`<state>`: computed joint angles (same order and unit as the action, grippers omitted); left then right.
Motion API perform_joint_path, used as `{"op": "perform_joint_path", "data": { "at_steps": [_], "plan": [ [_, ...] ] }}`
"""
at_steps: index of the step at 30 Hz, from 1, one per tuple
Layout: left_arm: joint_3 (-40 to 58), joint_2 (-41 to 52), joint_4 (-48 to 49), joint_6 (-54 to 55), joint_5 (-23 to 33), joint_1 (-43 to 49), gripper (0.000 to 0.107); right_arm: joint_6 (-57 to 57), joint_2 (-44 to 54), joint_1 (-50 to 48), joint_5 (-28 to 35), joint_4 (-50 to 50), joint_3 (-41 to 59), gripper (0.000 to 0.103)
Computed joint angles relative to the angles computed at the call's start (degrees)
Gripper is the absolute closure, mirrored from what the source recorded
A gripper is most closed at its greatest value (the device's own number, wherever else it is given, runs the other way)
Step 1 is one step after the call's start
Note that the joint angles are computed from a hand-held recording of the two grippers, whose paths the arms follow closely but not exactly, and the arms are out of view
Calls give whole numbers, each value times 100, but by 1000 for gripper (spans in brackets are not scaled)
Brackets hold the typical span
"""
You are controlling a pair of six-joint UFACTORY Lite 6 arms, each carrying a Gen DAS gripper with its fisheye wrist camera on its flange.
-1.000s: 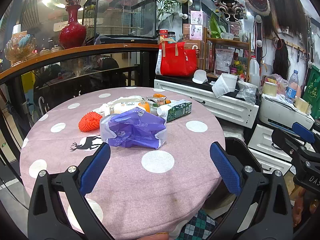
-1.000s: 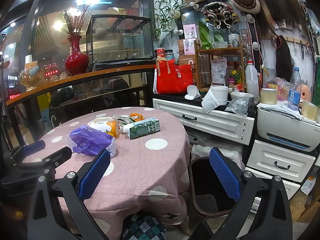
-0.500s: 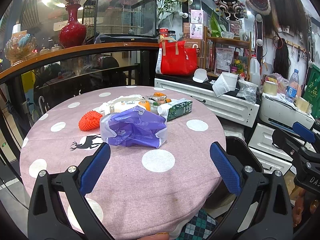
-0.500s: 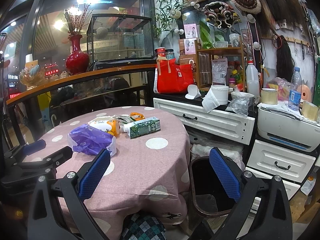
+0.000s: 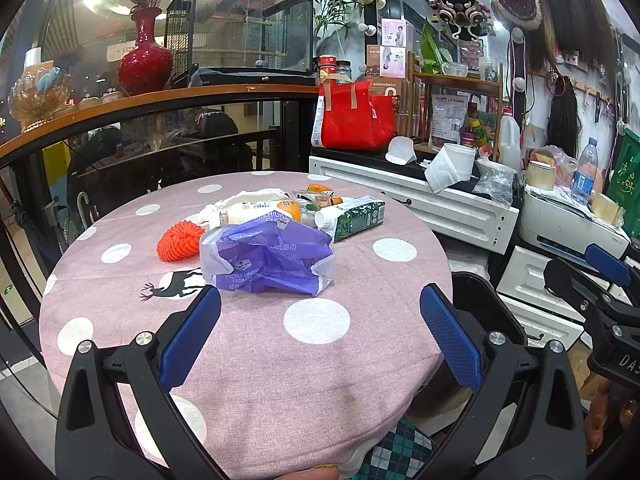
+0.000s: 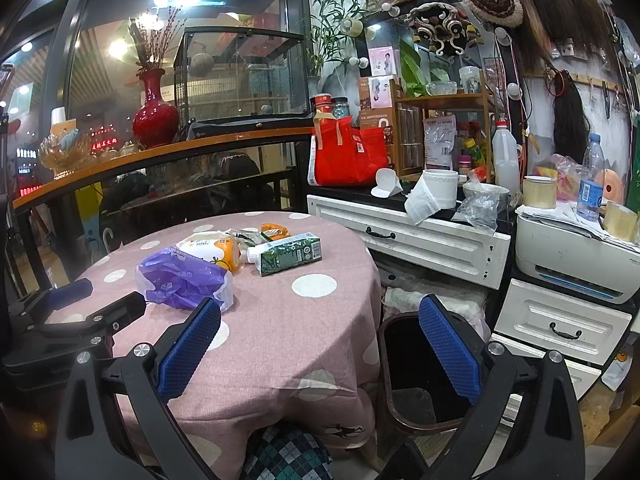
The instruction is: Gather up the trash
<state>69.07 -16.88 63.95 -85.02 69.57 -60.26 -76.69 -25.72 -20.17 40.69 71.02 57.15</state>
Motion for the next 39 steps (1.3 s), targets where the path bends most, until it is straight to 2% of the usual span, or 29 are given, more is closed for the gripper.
{"op": "perform_joint_path", "data": {
  "at_steps": [8,19,23,31,35,39],
  "plan": [
    [-62,1,-38,5,-74,67,9,51,-192,334,-323,-30,-295,5],
    [12,113,-15,18,24,84,9,67,-158,320,-313,-53,-258,5],
    [-42,167,38,175,112,289,9,0,0,514,-504,-163,-296,5],
    [-447,-233,-605,744,-915,1457,9,596,1216,1109,-364,-1173,608,6],
    [-547,-271,-734,965,-1189,1811,9,941,1863,1453,-319,-1677,1198,6],
    [-610,-267,-1160,1633,-1793,2492,9,1178,2344,1663,-195,-2027,1719,6]
  ]
}}
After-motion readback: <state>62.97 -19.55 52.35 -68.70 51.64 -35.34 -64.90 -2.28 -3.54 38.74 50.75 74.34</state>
